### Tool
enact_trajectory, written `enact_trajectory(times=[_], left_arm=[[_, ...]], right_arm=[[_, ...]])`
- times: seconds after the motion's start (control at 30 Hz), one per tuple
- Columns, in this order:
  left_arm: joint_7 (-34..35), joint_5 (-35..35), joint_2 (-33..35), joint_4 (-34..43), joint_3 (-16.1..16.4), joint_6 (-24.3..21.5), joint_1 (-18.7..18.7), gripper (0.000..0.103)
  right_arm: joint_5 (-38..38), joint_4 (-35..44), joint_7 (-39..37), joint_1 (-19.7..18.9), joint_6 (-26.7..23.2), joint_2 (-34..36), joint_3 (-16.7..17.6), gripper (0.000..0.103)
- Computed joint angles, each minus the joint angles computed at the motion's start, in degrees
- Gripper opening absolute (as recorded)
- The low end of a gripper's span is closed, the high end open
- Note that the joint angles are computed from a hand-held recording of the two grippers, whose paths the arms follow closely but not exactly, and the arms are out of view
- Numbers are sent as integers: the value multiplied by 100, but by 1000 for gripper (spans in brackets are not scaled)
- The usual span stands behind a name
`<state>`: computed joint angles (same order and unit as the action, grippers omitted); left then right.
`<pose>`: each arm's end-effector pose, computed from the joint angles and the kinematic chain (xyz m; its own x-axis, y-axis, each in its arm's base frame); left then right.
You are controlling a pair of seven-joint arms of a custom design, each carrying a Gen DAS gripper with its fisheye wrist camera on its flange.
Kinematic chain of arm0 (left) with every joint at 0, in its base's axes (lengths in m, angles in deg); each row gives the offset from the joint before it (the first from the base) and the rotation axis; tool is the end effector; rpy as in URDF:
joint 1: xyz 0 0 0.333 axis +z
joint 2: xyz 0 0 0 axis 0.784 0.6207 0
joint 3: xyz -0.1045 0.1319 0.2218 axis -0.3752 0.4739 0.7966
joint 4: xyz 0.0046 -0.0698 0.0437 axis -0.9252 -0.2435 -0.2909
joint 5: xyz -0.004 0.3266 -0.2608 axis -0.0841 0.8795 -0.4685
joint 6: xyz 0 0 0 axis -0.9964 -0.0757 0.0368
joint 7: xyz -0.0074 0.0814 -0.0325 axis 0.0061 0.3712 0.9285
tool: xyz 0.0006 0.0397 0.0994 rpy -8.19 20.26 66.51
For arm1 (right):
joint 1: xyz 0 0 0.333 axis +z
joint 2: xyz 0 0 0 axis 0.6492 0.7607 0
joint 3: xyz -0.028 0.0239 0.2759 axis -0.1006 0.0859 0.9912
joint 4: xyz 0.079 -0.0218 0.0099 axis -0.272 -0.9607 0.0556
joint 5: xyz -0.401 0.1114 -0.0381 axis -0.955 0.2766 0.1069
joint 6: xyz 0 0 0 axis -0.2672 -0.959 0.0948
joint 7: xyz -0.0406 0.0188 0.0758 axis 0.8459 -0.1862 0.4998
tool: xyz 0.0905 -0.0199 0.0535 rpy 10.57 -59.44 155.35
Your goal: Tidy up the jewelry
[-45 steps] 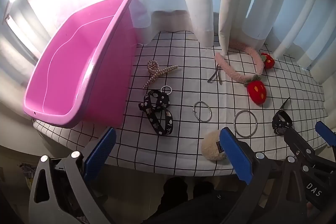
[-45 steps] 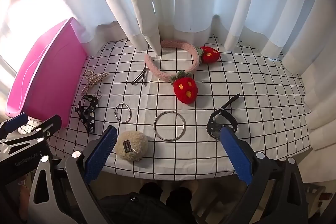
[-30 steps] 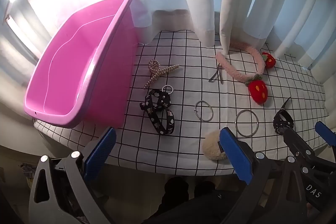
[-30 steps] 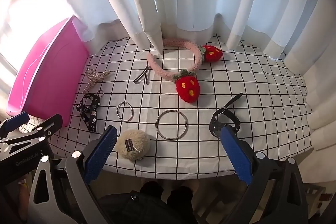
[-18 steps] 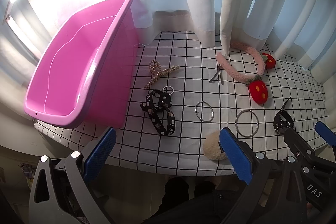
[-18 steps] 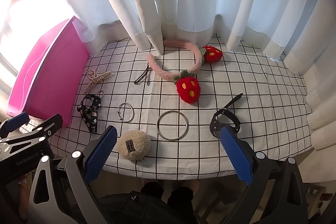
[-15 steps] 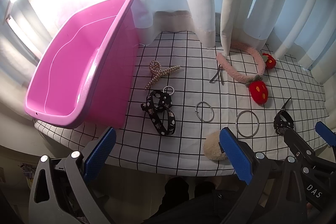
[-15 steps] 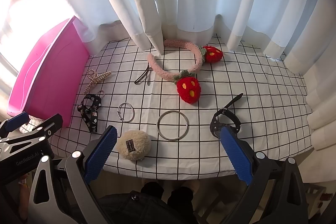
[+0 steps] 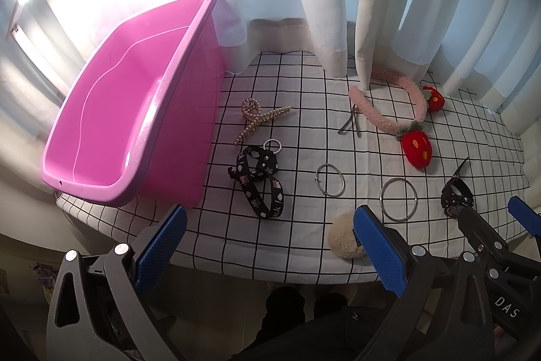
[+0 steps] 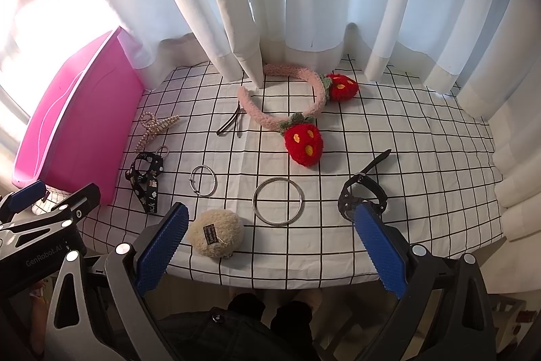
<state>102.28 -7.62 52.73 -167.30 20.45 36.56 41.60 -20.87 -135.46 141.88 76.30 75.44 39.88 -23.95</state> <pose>0.6655 -0.1959 0.5489 -0.1108 -0.9888 -0.0995 -0.8946 0.1429 -0.4235 0.6157 0.4285 0.5360 -0.1851 -0.9798 -0.0758 -0.8686 0.1992 -0.4537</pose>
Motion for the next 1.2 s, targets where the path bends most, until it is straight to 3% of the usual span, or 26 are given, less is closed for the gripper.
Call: enact_trajectory(times=[0.37, 0.73, 0.93, 1.2], left_arm=[[10, -46, -37, -64, -12, -11, 3, 97], [-246, 14, -144, -449, -54, 89, -92, 97], [-375, -59, -233, -931, -86, 379, -92, 97], [-730, -118, -270, -1532, -134, 729, -149, 97]], right_arm=[[-2, -200, 67, -9, 58, -128, 6, 94], [-80, -1811, 220, -296, 718, -1112, 167, 94], [327, -2993, 175, -704, 1164, -1684, 313, 94], [620, -3810, -247, -1067, 1596, -1839, 365, 94]])
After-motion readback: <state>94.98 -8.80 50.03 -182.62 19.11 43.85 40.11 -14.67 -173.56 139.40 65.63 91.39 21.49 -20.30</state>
